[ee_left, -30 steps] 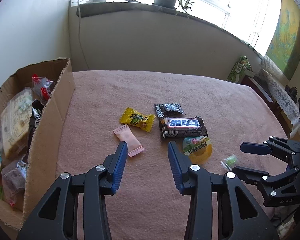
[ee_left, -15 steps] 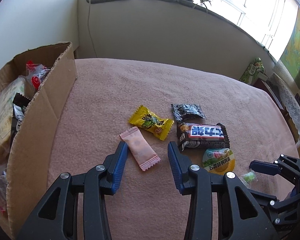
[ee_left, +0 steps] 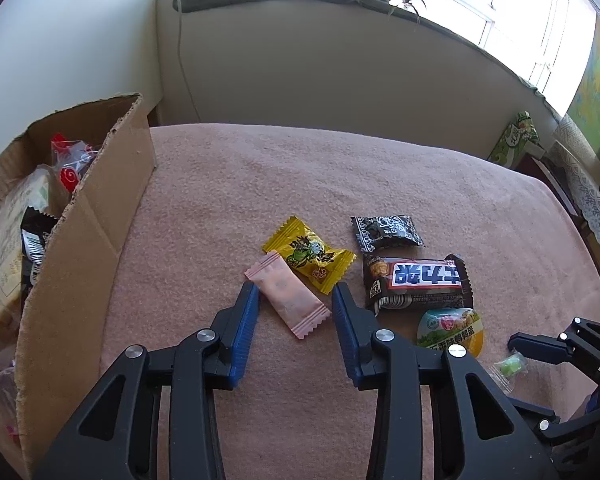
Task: Organize snacks
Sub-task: 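Grasp the pink candy with the left tool while the right tool grasps the clear bag with green candy, then release the pink candy into the box with left tool while right tool drops green-candy bag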
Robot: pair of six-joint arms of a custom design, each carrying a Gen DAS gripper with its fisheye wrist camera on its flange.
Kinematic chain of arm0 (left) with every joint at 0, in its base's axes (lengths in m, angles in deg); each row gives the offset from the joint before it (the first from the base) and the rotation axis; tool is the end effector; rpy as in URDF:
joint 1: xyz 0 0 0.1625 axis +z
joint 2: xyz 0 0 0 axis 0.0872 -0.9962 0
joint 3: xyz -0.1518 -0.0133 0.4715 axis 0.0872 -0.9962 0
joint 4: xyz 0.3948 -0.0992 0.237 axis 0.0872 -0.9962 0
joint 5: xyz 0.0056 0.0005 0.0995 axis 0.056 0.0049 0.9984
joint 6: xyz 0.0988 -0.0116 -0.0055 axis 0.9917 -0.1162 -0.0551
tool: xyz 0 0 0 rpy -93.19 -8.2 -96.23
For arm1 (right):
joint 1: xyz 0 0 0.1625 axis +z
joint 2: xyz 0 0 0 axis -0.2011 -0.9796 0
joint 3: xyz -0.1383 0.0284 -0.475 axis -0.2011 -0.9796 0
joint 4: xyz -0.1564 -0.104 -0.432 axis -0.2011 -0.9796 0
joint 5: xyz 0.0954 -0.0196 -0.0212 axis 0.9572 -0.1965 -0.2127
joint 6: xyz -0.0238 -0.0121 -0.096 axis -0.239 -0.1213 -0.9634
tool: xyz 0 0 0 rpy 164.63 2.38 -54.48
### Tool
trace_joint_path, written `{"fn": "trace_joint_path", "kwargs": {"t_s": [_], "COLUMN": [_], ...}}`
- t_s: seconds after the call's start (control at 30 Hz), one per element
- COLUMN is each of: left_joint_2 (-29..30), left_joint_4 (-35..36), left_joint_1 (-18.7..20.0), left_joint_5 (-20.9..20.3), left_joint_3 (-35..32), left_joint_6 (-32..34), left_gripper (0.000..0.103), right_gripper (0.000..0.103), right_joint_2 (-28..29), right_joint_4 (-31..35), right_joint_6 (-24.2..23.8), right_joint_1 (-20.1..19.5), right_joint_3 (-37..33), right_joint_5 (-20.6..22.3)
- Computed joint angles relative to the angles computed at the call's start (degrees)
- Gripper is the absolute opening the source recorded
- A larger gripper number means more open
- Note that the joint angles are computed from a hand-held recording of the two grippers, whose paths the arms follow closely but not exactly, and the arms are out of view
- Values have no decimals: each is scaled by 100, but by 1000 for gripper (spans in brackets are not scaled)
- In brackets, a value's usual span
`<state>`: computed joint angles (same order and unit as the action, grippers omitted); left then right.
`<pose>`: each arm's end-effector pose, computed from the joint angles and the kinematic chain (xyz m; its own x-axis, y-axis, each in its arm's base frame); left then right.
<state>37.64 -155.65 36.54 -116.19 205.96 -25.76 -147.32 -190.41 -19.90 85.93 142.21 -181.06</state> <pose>-0.2129 -0.4717 -0.0588 -0.7949 -0.0191 -0.6065 0.3694 0.7777 -0.5086 -0.0087 -0.4563 0.1799 -0.5896 -0.6398 0.4929 -0.7490 0.6615 -0.0374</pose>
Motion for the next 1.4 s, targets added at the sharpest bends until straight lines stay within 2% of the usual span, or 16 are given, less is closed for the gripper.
{"fn": "trace_joint_path", "kwargs": {"t_s": [0.1,0.13,0.17,0.4,0.43,0.57,0.7,0.73,0.8,0.93,1.17,1.4], "left_joint_2": [67,17,2,-27,-32,32,68,74,106,105,146,69], "left_joint_4": [-63,-82,-182,-181,-117,305,451,446,476,350,255,-241], "left_joint_1": [12,18,41,26,24,-10,58,84,128,136,-10,-109], "left_joint_5": [27,47,6,-37,-16,244,240,231,296,321,233,-1], "left_joint_3": [-48,17,52,100,86,-98,-219,-254,-328,-295,-207,80], "left_joint_6": [-48,-132,-151,-110,-164,-330,-188,-124,-47,-23,109,161], "left_gripper": [29,21,18,16,18,48,49,48,39,18,18,17], "right_gripper": [47,45,43,40,40,40,40,40,40,38,33,31], "right_joint_2": [-47,-90,-116,-178,-178,-198,-203,-196,-187,-183,-232,-365], "right_joint_4": [4,54,93,233,237,235,257,245,204,160,166,172], "right_joint_6": [0,2,12,47,47,28,40,38,6,-15,-50,34], "right_joint_1": [-24,-46,-58,-83,-85,-97,-99,-96,-95,-101,-132,-174], "right_joint_3": [28,28,25,-4,-7,8,2,3,16,32,73,138], "right_joint_5": [21,41,54,103,109,122,133,132,127,135,163,259]}}
